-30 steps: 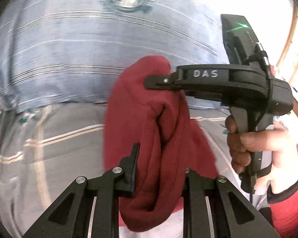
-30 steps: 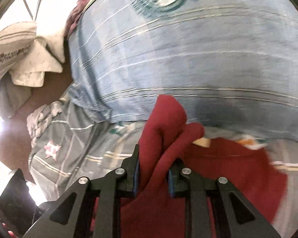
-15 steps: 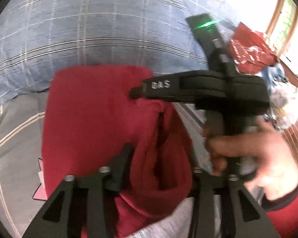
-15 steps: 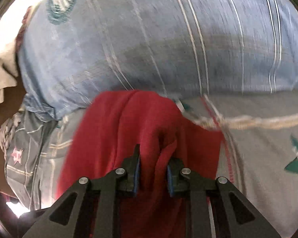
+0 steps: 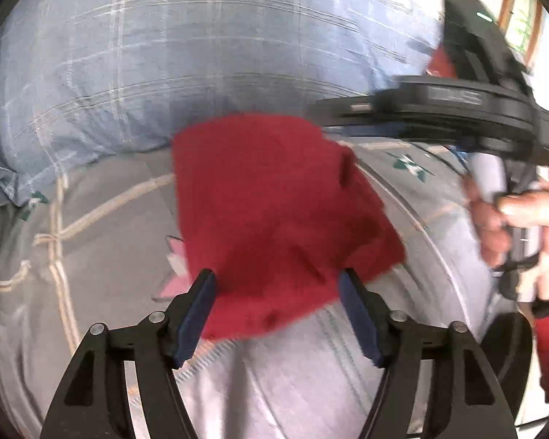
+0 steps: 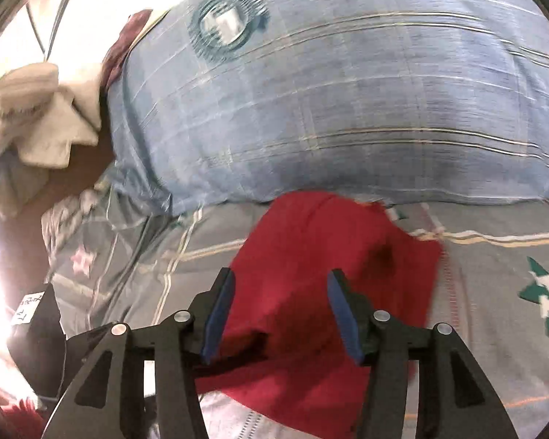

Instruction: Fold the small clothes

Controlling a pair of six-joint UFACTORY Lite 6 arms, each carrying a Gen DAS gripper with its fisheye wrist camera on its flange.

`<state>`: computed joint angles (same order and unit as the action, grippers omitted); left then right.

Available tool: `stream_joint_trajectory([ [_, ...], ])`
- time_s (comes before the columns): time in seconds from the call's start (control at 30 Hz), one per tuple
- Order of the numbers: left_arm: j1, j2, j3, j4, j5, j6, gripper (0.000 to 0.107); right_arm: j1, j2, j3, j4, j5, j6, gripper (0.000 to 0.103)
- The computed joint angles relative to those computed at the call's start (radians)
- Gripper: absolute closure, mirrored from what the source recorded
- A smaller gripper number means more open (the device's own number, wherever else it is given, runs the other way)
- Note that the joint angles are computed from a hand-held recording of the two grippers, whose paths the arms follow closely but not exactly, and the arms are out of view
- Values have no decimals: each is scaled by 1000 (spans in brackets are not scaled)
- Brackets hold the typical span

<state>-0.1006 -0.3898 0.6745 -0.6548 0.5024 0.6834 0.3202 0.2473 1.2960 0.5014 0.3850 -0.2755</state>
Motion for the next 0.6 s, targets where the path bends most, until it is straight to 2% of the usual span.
stream_joint_trajectory([
  [0.1, -14, -126, -53, 40, 38, -13, 39, 24, 46, 25, 4, 29, 23, 49],
  [0.17, 45, -225, -98, 11, 101, 52, 39, 38, 17, -19, -46, 10, 104, 46],
  [0.2, 96, -247, -107, -19, 129, 110, 38, 40, -1, -42, -71, -4, 137, 43],
  [0.27, 137, -270, -129, -16, 122, 125, 39, 30, -61, -116, -86, -38, 182, 28],
  [0.33, 147, -226, -129, -14, 70, 104, 39, -2, -89, -169, 62, -58, 79, 22],
  [0.37, 165, -189, -110, -35, 78, 99, 39, -20, -73, -167, 143, -52, 18, 22],
  [0.43, 196, -145, -100, -141, 110, 174, 39, -56, 6, -118, 247, -15, -47, 22],
  [0.5, 173, -110, -82, -166, 93, 171, 39, -81, 107, -47, 320, 0, -89, 22],
  [0.6, 89, 22, -44, -234, -10, 234, 39, -119, 231, 53, 420, 17, -165, 22],
])
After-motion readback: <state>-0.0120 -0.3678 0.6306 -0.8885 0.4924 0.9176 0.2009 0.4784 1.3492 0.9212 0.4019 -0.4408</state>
